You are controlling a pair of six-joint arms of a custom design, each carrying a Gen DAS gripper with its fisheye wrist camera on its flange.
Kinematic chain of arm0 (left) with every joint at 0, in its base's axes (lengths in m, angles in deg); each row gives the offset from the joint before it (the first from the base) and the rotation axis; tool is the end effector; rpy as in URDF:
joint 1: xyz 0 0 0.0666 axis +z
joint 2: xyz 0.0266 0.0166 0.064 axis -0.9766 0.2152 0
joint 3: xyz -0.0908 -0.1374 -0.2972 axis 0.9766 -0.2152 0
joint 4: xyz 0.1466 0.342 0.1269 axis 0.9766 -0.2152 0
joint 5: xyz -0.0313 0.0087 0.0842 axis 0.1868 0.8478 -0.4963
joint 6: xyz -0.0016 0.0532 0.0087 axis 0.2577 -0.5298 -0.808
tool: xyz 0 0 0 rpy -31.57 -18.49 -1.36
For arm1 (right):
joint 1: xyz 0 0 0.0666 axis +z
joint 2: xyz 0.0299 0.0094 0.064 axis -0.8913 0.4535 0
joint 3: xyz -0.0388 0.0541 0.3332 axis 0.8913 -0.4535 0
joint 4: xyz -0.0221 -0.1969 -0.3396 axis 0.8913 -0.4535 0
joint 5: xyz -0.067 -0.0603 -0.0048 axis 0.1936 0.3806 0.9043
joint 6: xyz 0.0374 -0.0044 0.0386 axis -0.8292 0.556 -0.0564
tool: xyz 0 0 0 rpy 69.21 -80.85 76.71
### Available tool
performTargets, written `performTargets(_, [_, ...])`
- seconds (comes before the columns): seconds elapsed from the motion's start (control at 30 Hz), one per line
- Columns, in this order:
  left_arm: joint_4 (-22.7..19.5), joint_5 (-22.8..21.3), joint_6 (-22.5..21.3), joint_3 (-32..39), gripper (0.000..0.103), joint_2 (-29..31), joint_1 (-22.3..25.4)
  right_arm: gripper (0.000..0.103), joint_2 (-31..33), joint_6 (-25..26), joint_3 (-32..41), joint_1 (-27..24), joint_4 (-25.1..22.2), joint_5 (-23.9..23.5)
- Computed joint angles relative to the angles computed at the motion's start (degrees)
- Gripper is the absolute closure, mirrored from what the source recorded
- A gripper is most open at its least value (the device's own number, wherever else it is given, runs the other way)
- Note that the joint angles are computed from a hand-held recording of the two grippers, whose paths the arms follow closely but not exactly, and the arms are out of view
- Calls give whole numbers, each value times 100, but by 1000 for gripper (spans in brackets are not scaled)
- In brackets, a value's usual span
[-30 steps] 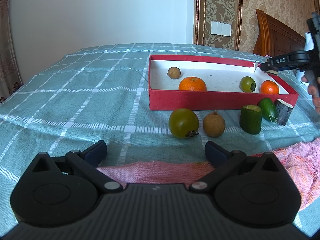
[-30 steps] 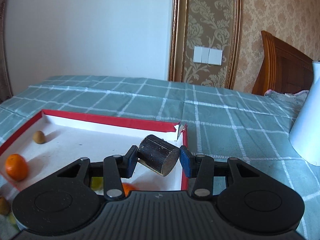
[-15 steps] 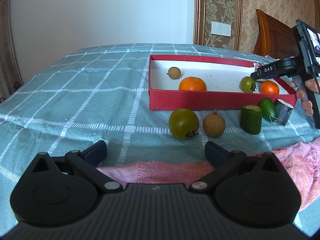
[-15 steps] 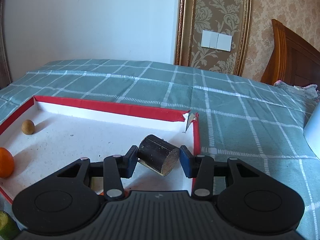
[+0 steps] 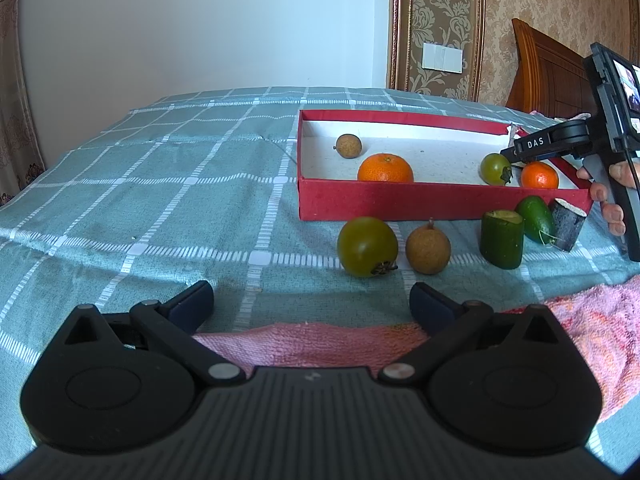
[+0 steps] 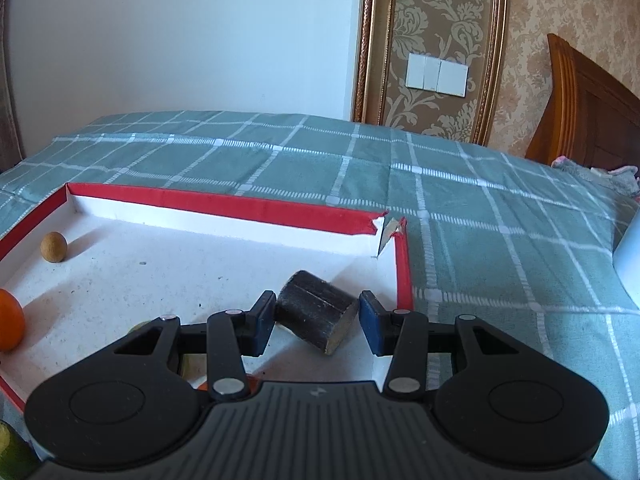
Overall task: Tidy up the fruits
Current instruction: 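Carry the dark log with the right gripper over the tray, then open the right gripper to drop the log in the tray, withdraw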
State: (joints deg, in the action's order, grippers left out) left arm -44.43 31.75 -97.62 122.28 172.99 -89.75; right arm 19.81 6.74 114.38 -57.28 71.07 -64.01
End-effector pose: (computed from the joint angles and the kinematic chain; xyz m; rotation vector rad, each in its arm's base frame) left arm 0.5432 -0.1242 0.1792 0.4756 2.1261 -0.2408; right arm 0.5980 0.0484 0.2069 0.2473 2.2158 -0.2155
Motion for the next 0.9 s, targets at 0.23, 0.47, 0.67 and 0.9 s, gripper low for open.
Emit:
performTargets(0.23, [-1, -4, 3, -2, 0, -4, -5, 49, -150, 65, -248, 98, 213, 223])
performTargets(0.47, [3, -1, 1, -2, 0, -1, -1, 42, -515, -200, -693, 74, 507, 62])
performTargets(0.67, [4, 0, 2, -3, 0, -2, -1, 42, -740, -275, -990, 122, 703, 90])
performTargets(0.9, [7, 0, 3, -5, 0, -2, -1, 20, -1440, -648, -1888, 178, 1345, 251])
